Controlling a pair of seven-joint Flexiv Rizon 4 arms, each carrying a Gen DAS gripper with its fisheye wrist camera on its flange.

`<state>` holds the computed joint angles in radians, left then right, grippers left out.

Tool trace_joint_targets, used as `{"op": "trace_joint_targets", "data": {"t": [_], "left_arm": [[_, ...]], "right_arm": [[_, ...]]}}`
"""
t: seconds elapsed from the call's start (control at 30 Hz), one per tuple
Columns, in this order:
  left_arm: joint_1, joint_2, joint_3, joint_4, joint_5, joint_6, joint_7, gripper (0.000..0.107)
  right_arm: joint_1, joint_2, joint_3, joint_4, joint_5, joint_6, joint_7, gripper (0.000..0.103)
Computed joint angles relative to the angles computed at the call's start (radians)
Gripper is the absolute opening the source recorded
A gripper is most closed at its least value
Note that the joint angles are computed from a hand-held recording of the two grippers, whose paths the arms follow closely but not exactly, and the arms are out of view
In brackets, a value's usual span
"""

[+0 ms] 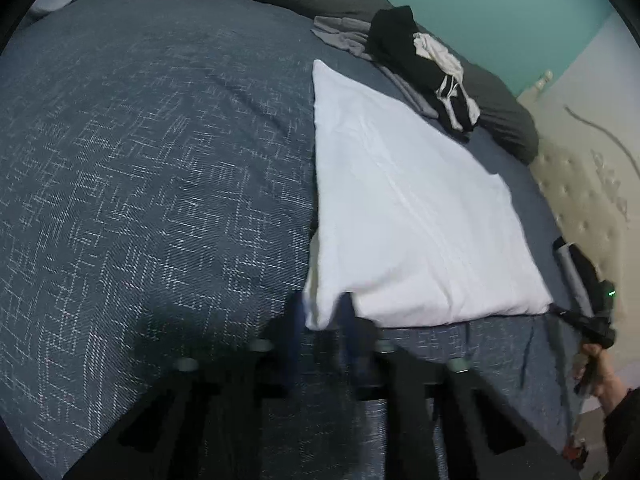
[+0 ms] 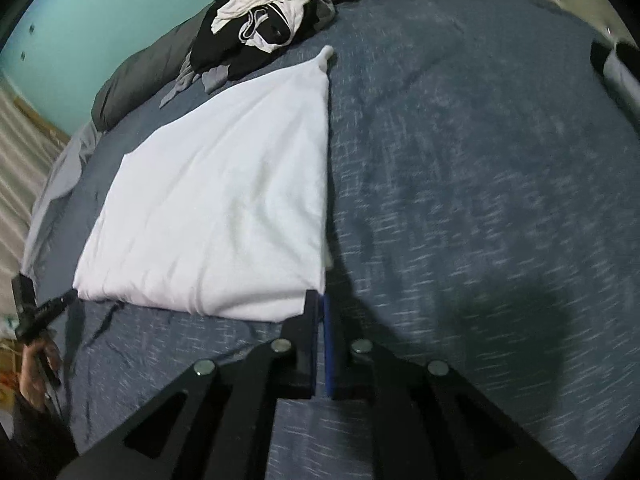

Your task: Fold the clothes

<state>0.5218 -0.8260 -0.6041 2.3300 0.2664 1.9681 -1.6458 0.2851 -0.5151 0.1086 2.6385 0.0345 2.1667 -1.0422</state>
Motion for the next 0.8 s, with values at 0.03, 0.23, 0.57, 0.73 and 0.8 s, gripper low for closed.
{"op": "trace_joint_targets", "data": {"t": [0.03,0.23,0.57,0.73,0.8], "left_arm": [[-0.011,0.006,0.011,0.000,-0.002,-0.001,0.003,0.005],[-0.013,0.011,0.025,0.007,0.000,0.025,-0.008,0.003],[0.019,0.001,0.011,0.009,0.020,0.019,-0.028,0.003],[0.070,-0.040,-0.033,0.009,0.033,0.004,-0.023,0.004],[0.062,-0.038,-0.028,0.010,0.028,0.005,-0.017,0.006]], "right_arm": [[0.017,0.012,-0.017,0.007,0.012,-0.006,-0.016,0.001],[0.079,0.025,-0.062,0.002,0.082,-0.020,-0.058,0.001],[0.035,-0.008,-0.026,-0.005,0.062,-0.026,-0.047,0.001],[-0.008,-0.039,0.009,0.000,0.041,0.034,-0.008,0.002],[0.030,-0.037,-0.016,0.006,0.065,0.029,-0.019,0.002]]}}
